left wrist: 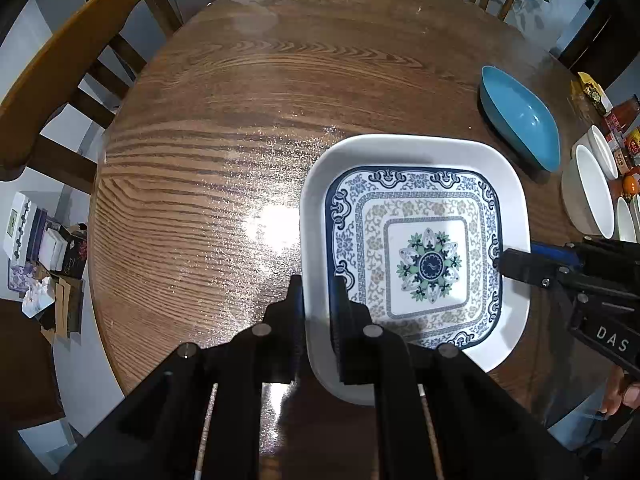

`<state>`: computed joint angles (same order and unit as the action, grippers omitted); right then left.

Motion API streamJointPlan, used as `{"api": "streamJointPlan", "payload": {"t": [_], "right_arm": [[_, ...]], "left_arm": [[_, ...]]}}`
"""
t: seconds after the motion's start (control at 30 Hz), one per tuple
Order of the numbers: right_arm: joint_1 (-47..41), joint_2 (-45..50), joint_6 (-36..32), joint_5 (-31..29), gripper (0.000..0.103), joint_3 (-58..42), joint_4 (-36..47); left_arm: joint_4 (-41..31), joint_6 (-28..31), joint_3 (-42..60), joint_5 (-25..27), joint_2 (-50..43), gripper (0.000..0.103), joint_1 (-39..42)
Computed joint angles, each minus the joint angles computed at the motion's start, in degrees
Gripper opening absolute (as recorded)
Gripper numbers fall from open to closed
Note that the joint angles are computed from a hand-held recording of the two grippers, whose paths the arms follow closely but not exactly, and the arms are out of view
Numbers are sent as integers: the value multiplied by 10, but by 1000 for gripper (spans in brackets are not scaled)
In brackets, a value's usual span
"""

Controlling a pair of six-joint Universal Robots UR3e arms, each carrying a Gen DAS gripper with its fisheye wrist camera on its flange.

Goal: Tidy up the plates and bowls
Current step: 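Carry the smaller plate over the large plate, lower it, open grippers, then move both grippers to the teal square dish and grasp its rim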

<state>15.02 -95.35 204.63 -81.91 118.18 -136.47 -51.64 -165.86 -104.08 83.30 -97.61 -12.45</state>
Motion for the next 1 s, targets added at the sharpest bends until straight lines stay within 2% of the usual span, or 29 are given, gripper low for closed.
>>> {"api": "streamJointPlan", "payload": {"t": [0.3,0.57,0.63,0.7,0.8,0.87,1.0], "right_arm": [[5,-27,0,-28,17,6,6],[22,-55,10,-69,18,0,9],[22,-65,11,-72,24,0,12],[24,-75,13,-81,42,-1,16],[26,-97,14,-98,57,-2,23],[22,-114,14,-102,58,3,26],[4,-160,12,-99,58,20,39]], "left_arm": [[3,-9,-10,-8,24,11,2],[2,-21,-13,10,38,15,-7],[12,-23,-19,18,50,22,-13],[12,-27,-19,15,63,39,-16],[24,-37,-18,31,75,53,-32],[25,-41,-12,33,80,53,-42],[11,-54,7,32,87,64,-65]]}}
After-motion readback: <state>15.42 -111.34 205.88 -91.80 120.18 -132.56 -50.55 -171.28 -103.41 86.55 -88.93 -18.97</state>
